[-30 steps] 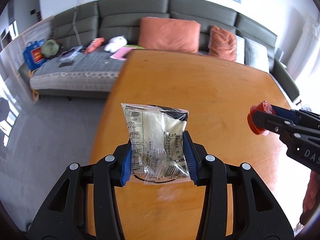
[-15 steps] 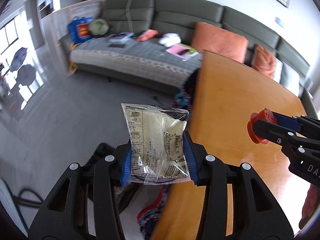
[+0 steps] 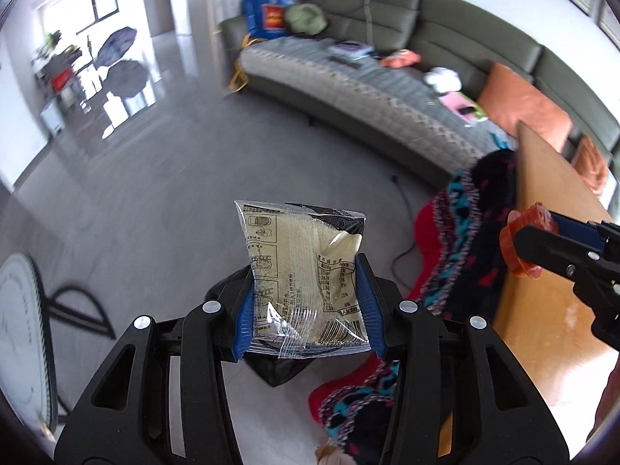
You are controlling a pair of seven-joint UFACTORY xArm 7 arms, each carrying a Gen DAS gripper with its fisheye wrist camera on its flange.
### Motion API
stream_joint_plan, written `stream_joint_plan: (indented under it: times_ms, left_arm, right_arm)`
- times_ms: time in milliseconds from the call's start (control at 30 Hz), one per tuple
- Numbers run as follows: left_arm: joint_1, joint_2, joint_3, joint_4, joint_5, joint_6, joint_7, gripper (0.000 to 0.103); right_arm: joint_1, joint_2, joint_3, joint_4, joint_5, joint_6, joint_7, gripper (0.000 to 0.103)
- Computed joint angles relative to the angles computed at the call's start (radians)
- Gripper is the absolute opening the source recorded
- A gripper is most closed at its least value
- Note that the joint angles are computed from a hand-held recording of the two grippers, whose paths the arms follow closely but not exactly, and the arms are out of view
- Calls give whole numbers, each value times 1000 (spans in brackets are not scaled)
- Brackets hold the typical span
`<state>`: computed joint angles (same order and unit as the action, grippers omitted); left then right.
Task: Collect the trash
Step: 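Carry the snack bag and red cap over the bin and open both tools, then move both open tools back over the empty table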
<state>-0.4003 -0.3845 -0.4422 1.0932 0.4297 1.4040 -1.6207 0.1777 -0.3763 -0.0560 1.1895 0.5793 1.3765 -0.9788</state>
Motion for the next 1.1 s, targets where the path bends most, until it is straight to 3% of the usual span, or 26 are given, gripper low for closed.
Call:
stream_joint_plan:
  times_ms: [133, 167, 200, 233, 267, 300, 400, 600, 867, 1100]
  left_arm:
    - [-1, -87, 21, -84, -55, 11, -8, 46]
    - [4, -93, 21, -91, -67, 11, -8, 48]
    - [6, -112, 29, -111, -85, 10, -4, 49]
    - [12, -122, 30, -121, -98, 17, -4, 63]
    - [23, -127, 25, -124, -102, 37, -9, 88]
    - [32, -131, 18, -123, -98, 57, -11, 97]
    - [53, -134, 8, -111, -77, 106, -2, 98]
    - [69, -141, 9, -112, -75, 108, 8, 98]
    - [77, -90, 2, -66, -34, 74, 48, 98]
    - [58, 32, -14, 54, 33, 60, 53, 98]
  right_arm:
    - [25, -22, 36, -29, 2, -14, 25, 38]
    - [32, -14, 41, -23, -1, -15, 30, 41]
    - [39, -10, 52, -23, -3, -36, 40, 58]
    - [45, -21, 61, -39, 2, -67, 44, 64]
    - [53, -29, 69, -50, 2, -95, 48, 64]
    - [62, -27, 76, -49, -1, -112, 56, 64]
    - [80, -16, 70, -36, 2, -117, 75, 64]
    - [87, 1, 57, -20, 2, -120, 82, 64]
    - [51, 19, 25, 2, 7, -122, 86, 74]
    - [-11, 30, -36, 43, 19, -98, 69, 84]
